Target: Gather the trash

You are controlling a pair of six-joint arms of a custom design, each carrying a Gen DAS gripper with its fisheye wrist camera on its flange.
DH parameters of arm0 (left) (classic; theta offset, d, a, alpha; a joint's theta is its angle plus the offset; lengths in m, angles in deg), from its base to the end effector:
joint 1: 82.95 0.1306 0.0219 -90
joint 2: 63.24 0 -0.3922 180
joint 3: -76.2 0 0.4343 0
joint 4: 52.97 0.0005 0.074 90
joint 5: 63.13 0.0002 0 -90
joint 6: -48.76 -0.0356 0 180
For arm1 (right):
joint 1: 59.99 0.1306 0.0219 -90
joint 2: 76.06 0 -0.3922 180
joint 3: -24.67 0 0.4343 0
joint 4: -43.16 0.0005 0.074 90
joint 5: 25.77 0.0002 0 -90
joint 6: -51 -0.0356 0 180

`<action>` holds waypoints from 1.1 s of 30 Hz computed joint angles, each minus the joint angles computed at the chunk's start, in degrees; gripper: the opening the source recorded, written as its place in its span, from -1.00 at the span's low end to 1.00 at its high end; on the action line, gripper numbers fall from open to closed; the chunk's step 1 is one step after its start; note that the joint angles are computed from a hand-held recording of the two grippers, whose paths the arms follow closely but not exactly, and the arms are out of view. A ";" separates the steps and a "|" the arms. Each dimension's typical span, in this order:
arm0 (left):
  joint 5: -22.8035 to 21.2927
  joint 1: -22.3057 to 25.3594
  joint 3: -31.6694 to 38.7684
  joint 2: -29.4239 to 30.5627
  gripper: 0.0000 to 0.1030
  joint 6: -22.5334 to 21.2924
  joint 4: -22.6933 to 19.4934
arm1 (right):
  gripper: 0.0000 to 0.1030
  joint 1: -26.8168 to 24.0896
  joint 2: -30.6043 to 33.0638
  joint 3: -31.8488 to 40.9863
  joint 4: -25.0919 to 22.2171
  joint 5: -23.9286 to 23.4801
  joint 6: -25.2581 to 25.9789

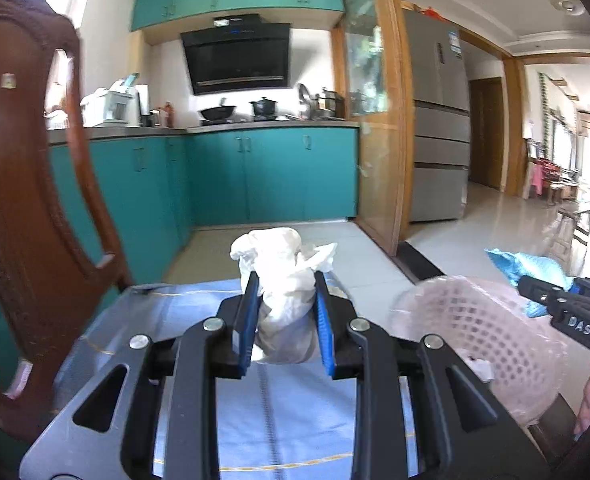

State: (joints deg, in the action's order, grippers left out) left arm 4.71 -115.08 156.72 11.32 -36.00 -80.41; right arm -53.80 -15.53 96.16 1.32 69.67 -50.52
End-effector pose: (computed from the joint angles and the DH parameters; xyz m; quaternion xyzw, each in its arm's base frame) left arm 0.3870 -0.2278 0.5144 0.0834 0.8140 -0.0265 0.5742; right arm 0.3475 0.0338 0.4983 0.0638 0.8668 0.0351 0.4933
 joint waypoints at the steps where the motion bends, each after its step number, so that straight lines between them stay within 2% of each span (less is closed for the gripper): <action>1: 0.55 -0.88 0.37 0.76 -0.48 0.06 -0.02 | -0.35 -0.74 -0.23 -0.18 -0.25 -0.21 -0.12; 5: 3.63 -3.66 2.41 4.16 -0.48 0.67 -1.44 | -0.35 -3.72 -0.85 -0.56 -1.46 -1.72 -1.21; 10: 6.37 -6.86 4.40 9.15 -0.47 -1.19 -1.69 | -0.35 -7.21 -2.11 -1.68 -2.59 -3.31 -1.73; 15: 9.25 -8.46 6.60 13.22 -0.45 -1.98 -1.26 | -0.35 -10.53 -3.21 -2.69 -3.60 -5.12 -1.90; 18: 11.57 -8.76 8.68 16.14 -0.36 -1.26 -3.41 | -0.35 -12.20 -3.13 -2.84 -4.25 -7.76 -2.76; 19: 12.58 -8.47 9.03 16.59 -0.30 -0.90 -4.12 | -0.35 -12.60 -2.96 -2.79 -4.45 -8.87 -3.14; 21: 14.27 -8.04 9.83 17.54 0.33 0.51 -5.63 | -0.34 -12.60 -2.32 -2.41 -4.92 -10.23 -3.44; 23: 13.86 -7.21 9.36 17.17 0.38 2.69 -5.11 | -0.31 -12.07 -1.99 -2.10 -5.26 -10.43 -3.23; 24: 13.94 -6.56 9.51 17.05 0.38 2.92 -5.44 | -0.28 -11.50 -1.72 -1.91 -5.40 -10.44 -2.94; 27: 12.15 -5.01 8.81 15.64 0.42 4.53 -5.48 | 0.06 -9.72 -1.31 -1.57 -5.33 -9.76 -2.49; 29: 11.85 -3.65 7.86 14.18 0.46 5.79 -5.77 | 0.43 -8.85 -1.30 -1.55 -4.77 -8.53 -2.92; 33: 11.01 -1.54 6.33 11.18 0.59 5.16 -6.02 | 0.58 -8.09 -1.48 -1.44 -3.62 -7.69 -4.29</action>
State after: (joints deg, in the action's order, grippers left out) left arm 15.72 -116.62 163.05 22.51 -30.83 -86.43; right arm -61.89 -17.02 94.72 -2.30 61.97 -54.81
